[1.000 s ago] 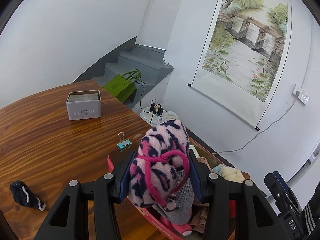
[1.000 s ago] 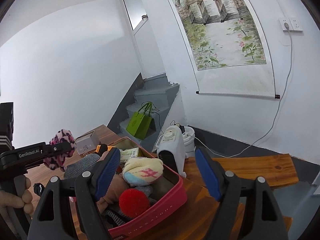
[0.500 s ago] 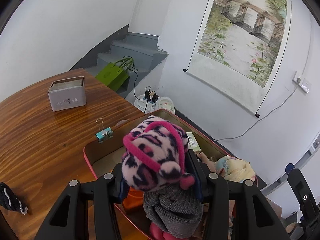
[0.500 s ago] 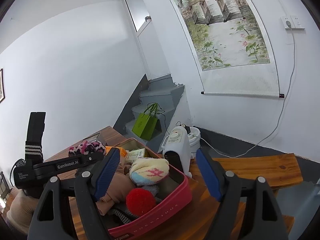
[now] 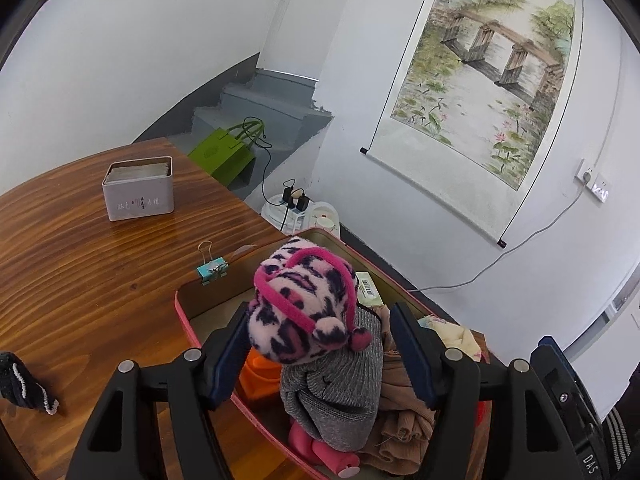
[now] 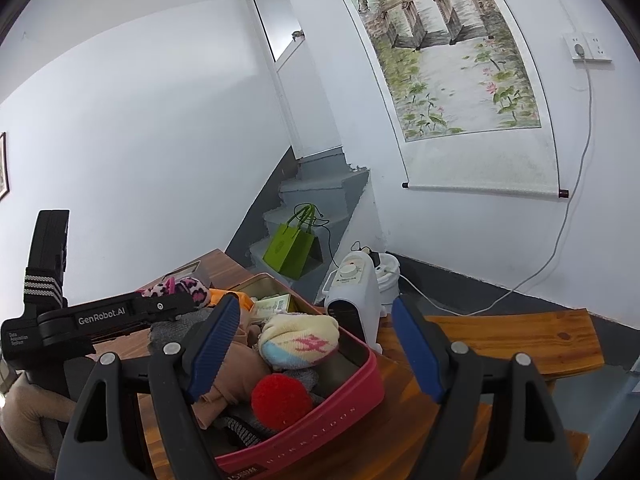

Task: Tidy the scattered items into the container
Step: 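Lower the leopard plush into the box with the left tool and open it, then lift both tools up out of the box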

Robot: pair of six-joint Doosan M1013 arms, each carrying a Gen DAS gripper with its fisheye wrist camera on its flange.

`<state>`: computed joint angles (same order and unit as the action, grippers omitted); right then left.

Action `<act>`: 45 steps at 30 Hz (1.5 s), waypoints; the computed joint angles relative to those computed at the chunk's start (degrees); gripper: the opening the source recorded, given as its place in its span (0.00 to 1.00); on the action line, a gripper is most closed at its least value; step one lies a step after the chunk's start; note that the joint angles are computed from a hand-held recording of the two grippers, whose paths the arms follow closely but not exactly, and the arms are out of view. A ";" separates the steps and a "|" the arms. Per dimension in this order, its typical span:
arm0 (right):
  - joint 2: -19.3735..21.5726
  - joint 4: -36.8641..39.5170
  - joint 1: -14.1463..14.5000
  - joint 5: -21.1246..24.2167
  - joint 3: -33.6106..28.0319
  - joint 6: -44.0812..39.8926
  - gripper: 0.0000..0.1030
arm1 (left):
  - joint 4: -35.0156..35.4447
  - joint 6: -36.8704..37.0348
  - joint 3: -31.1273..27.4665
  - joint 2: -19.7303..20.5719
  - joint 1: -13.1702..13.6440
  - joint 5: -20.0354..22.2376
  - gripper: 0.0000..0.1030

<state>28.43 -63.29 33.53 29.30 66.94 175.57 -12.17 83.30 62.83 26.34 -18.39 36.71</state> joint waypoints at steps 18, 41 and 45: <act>0.60 3.13 0.13 0.05 -0.93 -4.71 0.79 | -1.70 1.25 -0.67 1.14 1.18 -2.28 0.83; 0.50 6.61 -0.21 -1.53 -0.86 -7.25 0.79 | -12.67 1.53 -0.86 1.86 4.79 -1.76 0.83; 0.49 6.78 -0.23 -1.39 -0.81 -7.19 0.79 | -13.37 5.81 -2.46 2.76 3.70 -0.09 0.83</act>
<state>28.91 -56.51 33.30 27.91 66.13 168.38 -25.54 89.11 60.38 29.10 -14.69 36.62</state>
